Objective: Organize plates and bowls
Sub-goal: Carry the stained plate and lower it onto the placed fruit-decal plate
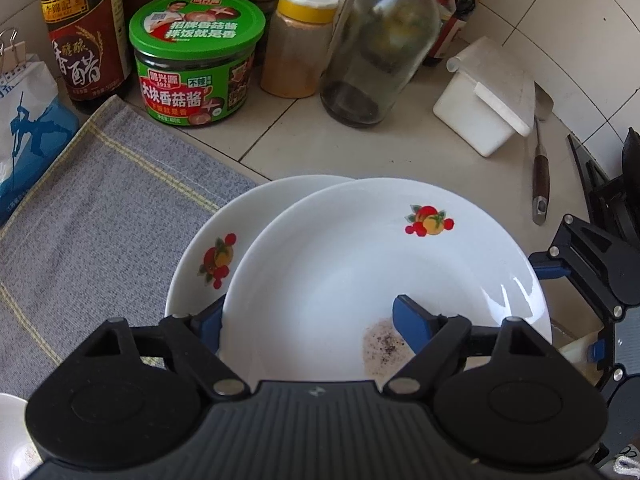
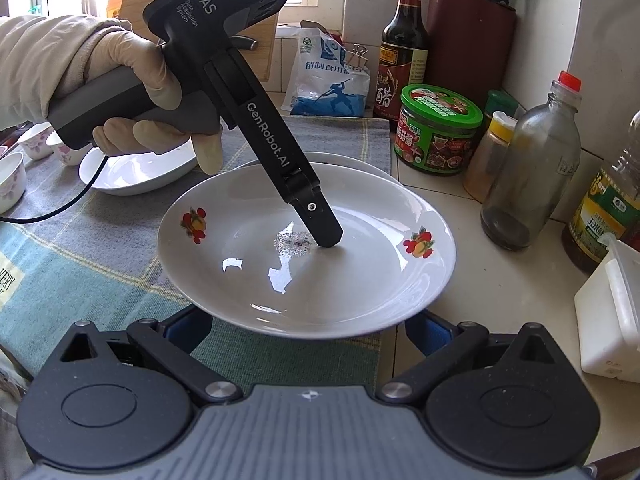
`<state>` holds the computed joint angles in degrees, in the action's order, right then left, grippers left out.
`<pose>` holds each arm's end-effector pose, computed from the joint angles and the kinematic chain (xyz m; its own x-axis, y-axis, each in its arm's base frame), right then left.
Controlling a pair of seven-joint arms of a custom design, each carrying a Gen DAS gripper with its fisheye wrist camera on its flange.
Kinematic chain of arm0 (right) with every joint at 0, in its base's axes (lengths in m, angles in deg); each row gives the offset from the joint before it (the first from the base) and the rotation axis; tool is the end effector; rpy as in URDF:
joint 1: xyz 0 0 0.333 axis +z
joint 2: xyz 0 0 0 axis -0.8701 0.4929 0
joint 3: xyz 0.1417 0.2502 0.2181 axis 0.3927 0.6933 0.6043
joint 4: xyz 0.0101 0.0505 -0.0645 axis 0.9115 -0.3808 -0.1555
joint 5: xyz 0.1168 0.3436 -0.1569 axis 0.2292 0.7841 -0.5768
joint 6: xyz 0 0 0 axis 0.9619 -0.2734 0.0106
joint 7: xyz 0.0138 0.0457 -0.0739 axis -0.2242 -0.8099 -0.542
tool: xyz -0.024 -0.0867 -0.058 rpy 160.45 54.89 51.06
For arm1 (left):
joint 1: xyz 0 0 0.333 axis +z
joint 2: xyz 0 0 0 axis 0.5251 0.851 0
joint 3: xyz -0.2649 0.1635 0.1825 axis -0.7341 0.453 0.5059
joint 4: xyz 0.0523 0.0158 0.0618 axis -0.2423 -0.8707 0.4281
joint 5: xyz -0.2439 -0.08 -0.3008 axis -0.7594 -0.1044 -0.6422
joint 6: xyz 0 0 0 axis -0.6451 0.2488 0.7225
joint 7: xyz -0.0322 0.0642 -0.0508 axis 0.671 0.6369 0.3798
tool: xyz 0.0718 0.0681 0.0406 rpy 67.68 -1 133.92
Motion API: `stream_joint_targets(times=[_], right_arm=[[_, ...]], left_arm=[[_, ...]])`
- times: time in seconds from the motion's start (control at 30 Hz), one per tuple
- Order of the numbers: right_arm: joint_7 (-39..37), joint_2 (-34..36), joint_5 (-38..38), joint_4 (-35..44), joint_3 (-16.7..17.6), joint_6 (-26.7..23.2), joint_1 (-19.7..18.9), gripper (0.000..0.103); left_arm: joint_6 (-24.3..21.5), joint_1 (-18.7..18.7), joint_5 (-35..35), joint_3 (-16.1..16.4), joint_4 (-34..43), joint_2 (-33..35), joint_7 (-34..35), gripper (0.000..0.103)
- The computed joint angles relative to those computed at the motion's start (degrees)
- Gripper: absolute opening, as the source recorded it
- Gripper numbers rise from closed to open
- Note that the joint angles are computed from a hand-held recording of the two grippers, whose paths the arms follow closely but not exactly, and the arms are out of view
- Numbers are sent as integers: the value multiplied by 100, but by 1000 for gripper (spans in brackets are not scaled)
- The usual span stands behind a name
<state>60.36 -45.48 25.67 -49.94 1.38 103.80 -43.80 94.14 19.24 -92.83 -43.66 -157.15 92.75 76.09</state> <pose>0.5425 0.2790 0.4676 0.5442 -0.8388 -0.0152 -0.6321 -0.3980 -0.6649 0.7088 -0.3075 0.4659 -0.6633 -0.7075 0.2439 -0.7302 0.5406 -0.4177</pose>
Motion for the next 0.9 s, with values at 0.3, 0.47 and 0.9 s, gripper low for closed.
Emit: stream_joint_targets(times=[0.3,0.47,0.9], right_arm=[[-201,-18,196,3,53,-21,-39,103],[-413,-15,476,-10,126,39,-75,103],[-1381,-56,1489,-57,402,200,-236,103]], left_arm=[[-127,-127,295,75,224,99,-2,88],[-310,-195,463,129,387,155,-79,88],[-506,-281,765,222,471,143,-310,89]])
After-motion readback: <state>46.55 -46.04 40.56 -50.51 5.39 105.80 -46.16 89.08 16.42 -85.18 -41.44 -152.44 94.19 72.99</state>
